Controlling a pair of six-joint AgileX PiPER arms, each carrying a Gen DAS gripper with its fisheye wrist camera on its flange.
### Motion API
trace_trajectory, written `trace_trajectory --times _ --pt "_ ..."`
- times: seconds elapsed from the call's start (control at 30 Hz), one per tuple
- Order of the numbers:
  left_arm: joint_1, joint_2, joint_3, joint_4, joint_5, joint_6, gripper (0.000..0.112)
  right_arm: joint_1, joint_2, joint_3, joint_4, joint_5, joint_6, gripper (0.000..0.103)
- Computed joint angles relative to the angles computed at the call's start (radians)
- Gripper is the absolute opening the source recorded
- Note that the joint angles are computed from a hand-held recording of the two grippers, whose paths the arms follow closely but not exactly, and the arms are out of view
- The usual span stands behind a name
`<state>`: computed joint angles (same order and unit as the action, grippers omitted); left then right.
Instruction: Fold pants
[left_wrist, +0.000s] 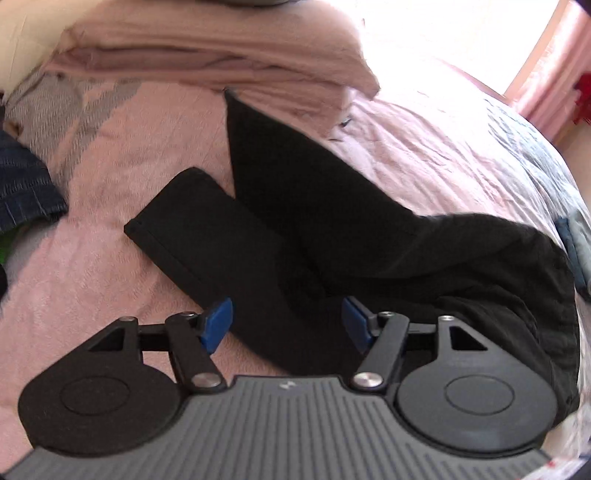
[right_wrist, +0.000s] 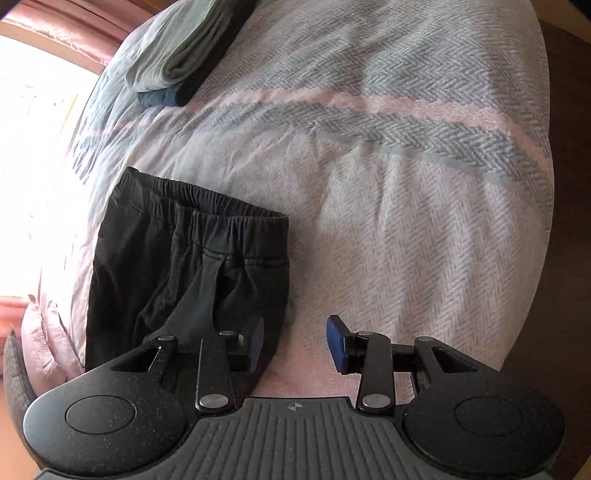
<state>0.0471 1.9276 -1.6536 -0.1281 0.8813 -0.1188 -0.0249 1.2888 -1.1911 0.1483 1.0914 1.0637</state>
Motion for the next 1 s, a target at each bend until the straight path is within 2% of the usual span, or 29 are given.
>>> trace_trajectory --times 0.17,0.23,0.33,0.43,0.57,0.6,0.63,0.67,0.7,0.77,0.8,0.87,0.93,1.0 --pt "0.052 0.049 0.005 0.008 -0.011 -0.143 0.062 -0.003 -0.03 0.086 -0.024 -0.051 0.003 0.041" --pt "0.077 0.061 0.024 0.008 -0.037 -0.206 0.062 0.0 -0.031 0.125 -0.027 -0.104 0.002 0.042" --pt "0.111 0.09 0.045 -0.015 -0.12 -0.25 0.062 0.013 -0.02 0.186 -0.025 -0.218 -0.024 0.045" --pt "0.128 0.158 0.019 -0.008 -0.2 -0.322 0.068 0.025 0.006 0.246 -0.007 -0.345 -0.065 0.047" --pt "0.134 0.287 -0.08 0.021 -0.188 -0.427 0.068 0.028 0.022 0.337 0.027 -0.51 -0.073 0.052" --pt "0.131 0.301 -0.085 0.03 -0.192 -0.45 0.054 0.03 0.017 0.365 0.029 -0.554 -0.065 0.054" --pt "0.128 0.299 -0.066 0.031 -0.22 -0.456 0.034 0.028 0.013 0.384 0.034 -0.583 -0.066 0.055" --pt "0.127 0.286 -0.037 0.034 -0.258 -0.445 0.007 0.021 0.007 0.399 0.046 -0.602 -0.079 0.055" --pt "0.123 0.255 0.006 0.072 -0.306 -0.47 0.006 0.009 0.0 0.409 0.07 -0.617 -0.113 0.056" --pt "0.126 0.132 0.165 0.111 -0.46 -0.486 0.006 -0.011 -0.012 0.422 0.107 -0.636 -0.178 0.057" --pt "0.128 0.067 0.227 0.137 -0.494 -0.498 0.006 -0.024 -0.013 0.424 0.133 -0.641 -0.218 0.057" --pt "0.141 -0.063 0.34 0.16 -0.52 -0.48 0.007 -0.053 -0.019 0.443 0.24 -0.668 -0.345 0.057" --pt "0.149 -0.155 0.415 0.255 -0.483 -0.515 0.008 -0.072 -0.006 0.465 0.357 -0.71 -0.477 0.058" --pt "0.155 -0.193 0.465 0.331 -0.422 -0.546 0.008 -0.089 0.032 0.483 0.512 -0.759 -0.631 0.059"
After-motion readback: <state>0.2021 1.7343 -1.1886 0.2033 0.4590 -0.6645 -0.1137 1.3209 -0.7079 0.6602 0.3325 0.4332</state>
